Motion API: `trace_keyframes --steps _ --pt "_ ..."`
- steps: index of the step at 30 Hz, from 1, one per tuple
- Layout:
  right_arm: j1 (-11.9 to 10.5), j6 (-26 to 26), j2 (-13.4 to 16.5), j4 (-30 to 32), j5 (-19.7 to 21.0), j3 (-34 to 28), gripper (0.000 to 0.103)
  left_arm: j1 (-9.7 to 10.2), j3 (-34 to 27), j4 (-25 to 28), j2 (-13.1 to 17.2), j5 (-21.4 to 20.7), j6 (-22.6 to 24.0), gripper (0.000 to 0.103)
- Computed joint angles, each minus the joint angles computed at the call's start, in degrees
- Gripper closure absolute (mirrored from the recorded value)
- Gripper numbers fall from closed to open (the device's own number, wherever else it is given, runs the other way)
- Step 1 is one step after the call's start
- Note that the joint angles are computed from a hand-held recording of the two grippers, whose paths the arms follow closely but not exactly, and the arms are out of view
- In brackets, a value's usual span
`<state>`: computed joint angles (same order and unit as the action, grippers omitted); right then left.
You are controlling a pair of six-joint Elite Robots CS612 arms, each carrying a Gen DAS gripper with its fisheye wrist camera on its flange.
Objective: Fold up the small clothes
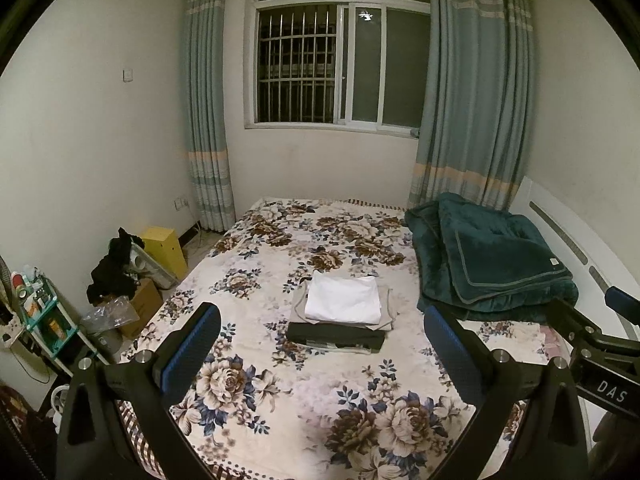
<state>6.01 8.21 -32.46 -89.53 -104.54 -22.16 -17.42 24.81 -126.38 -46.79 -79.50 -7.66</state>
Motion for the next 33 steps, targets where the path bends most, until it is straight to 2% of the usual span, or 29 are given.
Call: trace_keyframes --steps 15,23,33 --pt "0.2 -0.1 -0.6 -0.8 0.3 1.2 0.0 0.14 0.2 0.4 -0.4 -0.2 -0.3 0.0" --pt "0.4 -0.3 -0.7 -1.2 0.1 1.6 0.0 -0.1 4.5 -2.0 -2.7 0.4 -0.3 0.0" --pt "0.6 -0.2 -0.7 -1.5 -0.1 1.8 0.0 -0.1 4.5 -2.1 -2.7 0.4 -0.2 0.0"
